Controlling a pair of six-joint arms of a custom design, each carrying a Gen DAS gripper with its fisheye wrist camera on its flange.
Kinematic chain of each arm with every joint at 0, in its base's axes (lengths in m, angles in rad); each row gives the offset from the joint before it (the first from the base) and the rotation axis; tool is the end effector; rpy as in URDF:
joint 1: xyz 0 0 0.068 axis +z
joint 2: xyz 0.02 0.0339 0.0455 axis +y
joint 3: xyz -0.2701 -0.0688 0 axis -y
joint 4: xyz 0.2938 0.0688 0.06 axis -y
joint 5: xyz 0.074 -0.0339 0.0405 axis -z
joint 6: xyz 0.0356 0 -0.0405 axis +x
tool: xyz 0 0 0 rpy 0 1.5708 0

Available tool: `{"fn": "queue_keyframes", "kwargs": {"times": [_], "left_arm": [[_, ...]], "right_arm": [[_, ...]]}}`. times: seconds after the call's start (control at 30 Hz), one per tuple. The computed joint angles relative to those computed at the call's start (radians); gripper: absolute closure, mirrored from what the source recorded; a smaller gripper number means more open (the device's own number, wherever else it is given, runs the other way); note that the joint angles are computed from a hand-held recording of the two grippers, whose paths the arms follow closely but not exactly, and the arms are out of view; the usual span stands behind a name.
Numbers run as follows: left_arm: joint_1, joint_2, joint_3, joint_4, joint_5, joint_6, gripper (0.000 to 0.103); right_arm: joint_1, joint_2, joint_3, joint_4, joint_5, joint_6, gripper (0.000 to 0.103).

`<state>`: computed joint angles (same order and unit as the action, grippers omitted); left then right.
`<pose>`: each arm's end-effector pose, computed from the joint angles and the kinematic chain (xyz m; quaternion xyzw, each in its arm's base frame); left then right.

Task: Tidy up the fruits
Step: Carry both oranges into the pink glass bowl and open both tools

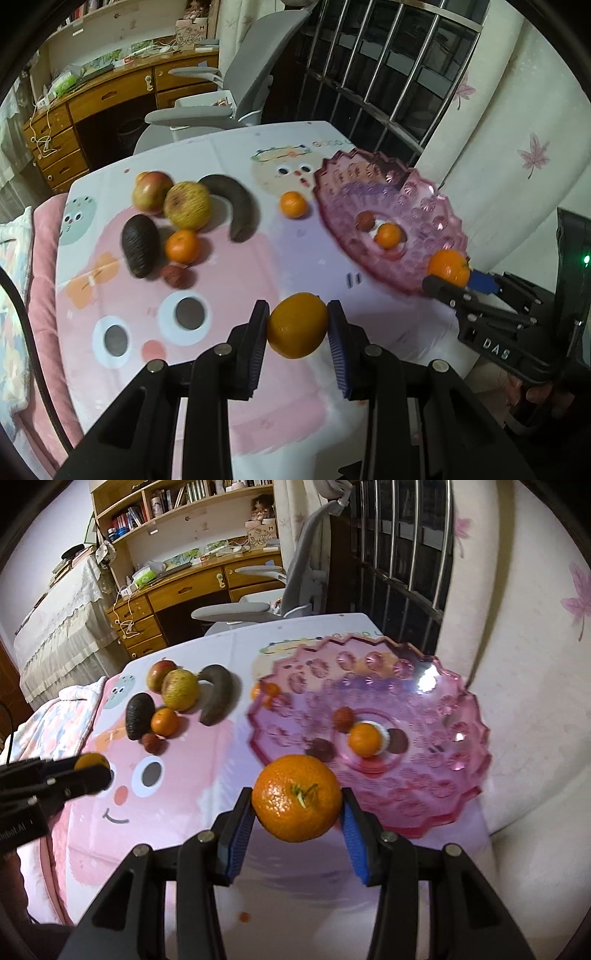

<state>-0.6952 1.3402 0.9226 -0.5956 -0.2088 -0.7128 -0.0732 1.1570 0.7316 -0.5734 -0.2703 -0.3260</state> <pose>0.2418 -0.1921 0.2198 -0.0371 0.9559 -0.1008 0.2735 0.2624 -0.0097 0.2031 -0.1575 0.9383 0.0713 0.2996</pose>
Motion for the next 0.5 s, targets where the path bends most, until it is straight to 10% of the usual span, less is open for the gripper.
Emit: {"fn": "queue_keyframes", "kwargs": {"times": [0.5], "left_arm": [[-0.070, 0.396, 0.382, 0.029, -0.053, -0.077, 0.073]], "right_arm": [[-0.248, 0.358, 0.320, -0.099, -0.119, -0.326, 0.057]]}}
